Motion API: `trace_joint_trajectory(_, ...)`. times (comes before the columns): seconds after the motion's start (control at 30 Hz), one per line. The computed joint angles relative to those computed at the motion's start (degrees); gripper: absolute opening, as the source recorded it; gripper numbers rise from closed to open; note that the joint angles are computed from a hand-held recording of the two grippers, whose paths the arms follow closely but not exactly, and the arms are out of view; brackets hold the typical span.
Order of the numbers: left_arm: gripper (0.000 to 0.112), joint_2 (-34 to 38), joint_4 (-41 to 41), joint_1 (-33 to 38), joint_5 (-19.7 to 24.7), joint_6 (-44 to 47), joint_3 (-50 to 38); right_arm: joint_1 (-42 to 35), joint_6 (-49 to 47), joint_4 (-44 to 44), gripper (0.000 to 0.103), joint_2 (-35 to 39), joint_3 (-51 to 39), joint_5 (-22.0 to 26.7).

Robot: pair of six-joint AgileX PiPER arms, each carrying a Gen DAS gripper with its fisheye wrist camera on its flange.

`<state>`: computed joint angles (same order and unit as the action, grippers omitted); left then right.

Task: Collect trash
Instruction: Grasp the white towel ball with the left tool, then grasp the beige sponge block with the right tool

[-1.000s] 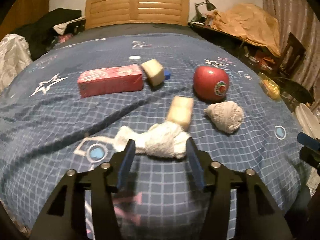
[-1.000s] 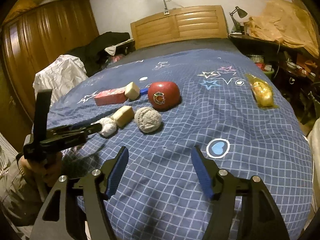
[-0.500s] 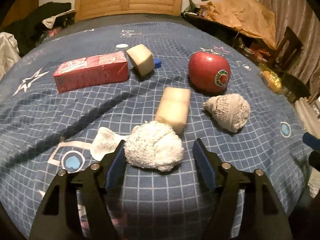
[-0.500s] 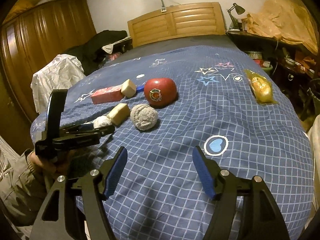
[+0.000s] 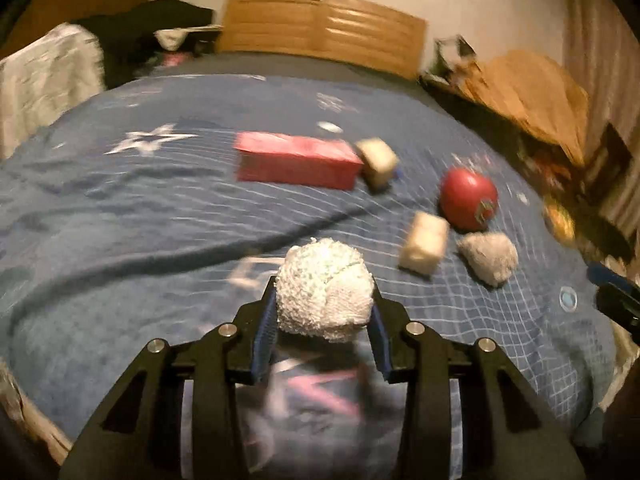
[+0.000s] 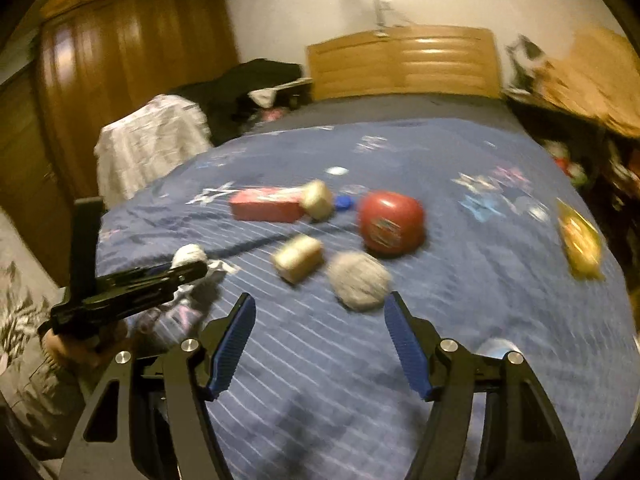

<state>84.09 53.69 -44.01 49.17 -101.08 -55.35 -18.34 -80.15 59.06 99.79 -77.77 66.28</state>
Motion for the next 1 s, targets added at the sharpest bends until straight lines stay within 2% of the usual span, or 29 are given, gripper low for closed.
trace_joint_trajectory(0.1, 0.038, -4.3, 0.3, -0.3, 2.7, -3.2, 2.8, 6.4, 2.1, -0.9, 0.064, 0.7, -2.1, -0.7)
trace_joint_trajectory(0.17, 0.039, -6.0, 0.9, -0.6, 3.6, -4.6, 3.9, 11.3, 5.9, -2.9, 0.061, 2.0, -4.0, -3.4)
trace_joint_trajectory(0.27, 0.039, -6.6, 1.7, -0.8, 4.2, -5.7, 4.6, 18.8, 15.1, -9.5, 0.061, 5.1, -7.3, -11.0)
trace_joint_trajectory(0.33, 0.039, -7.2, 1.9, -0.7, 3.4, -6.1, 5.4, 24.0, 24.8, -18.6, 0.061, 7.7, -9.6, -18.1)
trace_joint_trajectory(0.4, 0.039, -7.8, 1.9, -0.1, 2.0, -6.6, 6.8, 26.5, 31.2, -23.1, 0.060, 10.8, -12.0, -19.6)
trace_joint_trajectory(0.43, 0.039, -7.9, 1.8, 0.2, 1.4, -6.7, 7.2, 27.4, 32.4, -24.7, 0.053, 11.2, -11.5, -21.3)
trace_joint_trajectory(0.5, 0.039, -8.3, 1.3, 1.0, 0.3, -6.9, 8.2, 29.3, 35.4, -28.4, 0.046, 11.2, -10.0, -25.7)
trace_joint_trajectory(0.53, 0.039, -8.1, 1.2, 1.2, -0.1, -7.1, 8.3, 29.1, 34.6, -27.5, 0.043, 10.9, -9.2, -26.2)
trace_joint_trajectory(0.67, 0.039, -8.5, 1.5, 1.2, -0.8, -7.6, 8.5, 25.0, 22.0, -14.6, 0.039, 7.8, -6.4, -22.6)
trace_joint_trajectory(0.73, 0.039, -8.2, 1.9, 0.3, -0.5, -7.4, 7.7, 22.4, 17.3, -9.9, 0.039, 4.7, -4.4, -18.4)
trace_joint_trajectory(0.9, 0.039, -6.0, 2.5, -2.6, 1.2, -6.5, 4.2, 13.2, 10.4, -4.8, 0.039, -3.9, 1.3, -8.5)
trace_joint_trajectory(1.0, 0.039, -3.3, 1.9, -4.6, 2.9, -5.0, 0.9, 7.5, 7.8, -4.3, 0.039, -7.8, 4.6, -4.2)
